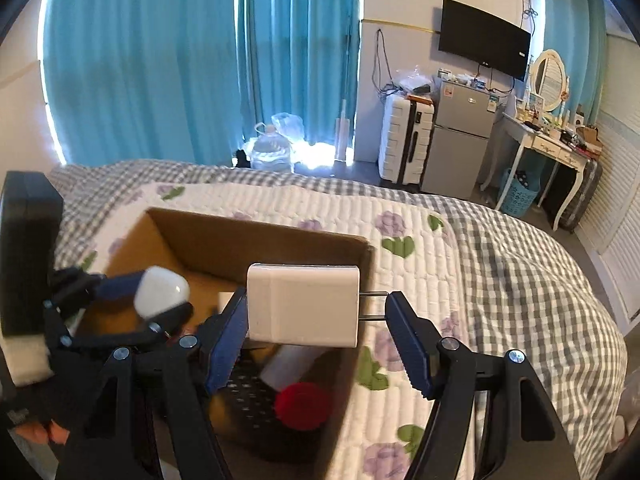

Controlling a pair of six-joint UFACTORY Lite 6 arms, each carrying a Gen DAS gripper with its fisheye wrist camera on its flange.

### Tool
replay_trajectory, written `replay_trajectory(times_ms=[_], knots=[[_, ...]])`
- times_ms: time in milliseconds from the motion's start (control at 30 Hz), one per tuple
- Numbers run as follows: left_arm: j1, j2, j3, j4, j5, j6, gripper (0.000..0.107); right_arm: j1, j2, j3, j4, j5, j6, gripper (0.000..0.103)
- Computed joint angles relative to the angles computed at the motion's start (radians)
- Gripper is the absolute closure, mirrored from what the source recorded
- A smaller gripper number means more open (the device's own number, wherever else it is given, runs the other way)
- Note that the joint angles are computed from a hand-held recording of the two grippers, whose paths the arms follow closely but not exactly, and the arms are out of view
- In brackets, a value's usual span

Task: Organize rigid objects
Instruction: 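Lower the earbud case and white charger into the box and release both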

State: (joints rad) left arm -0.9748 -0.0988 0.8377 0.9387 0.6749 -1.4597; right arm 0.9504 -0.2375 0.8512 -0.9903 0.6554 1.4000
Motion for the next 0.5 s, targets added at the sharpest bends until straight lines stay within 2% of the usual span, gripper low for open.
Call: replay_trajectory(times_ms=[67,100,200,367,500], knots=[[-0.004,-0.003,-0.003,0.037,0.011,-0.039,0.042,-0.023,-0.015,-0.025,0.001,-0.030,-0.012,0.035],[-0.013,-0.024,-0.011,0.058,0.036,-0.069,0.032,-0.031,-0.035,-0.044,0.011,-0.048,-0.021,0.035],[-0.030,-0.102,-0.031,0.062,0.066,-0.065,0.031,-0.028,-0.053,-0.054,0.027,-0.059,-0.029,0.035],[-0.082,-0.242,-0.040,0.037,0.214,-0.019,0.031,0.018,-0.040,-0.023,0.061,-0.033,-0.035,0.035],[-0.094,-0.323,-0.073,0.039,0.285,-0.009,0.031,0.033,0.072,0.067,0.126,-0.040,-0.107,0.035]])
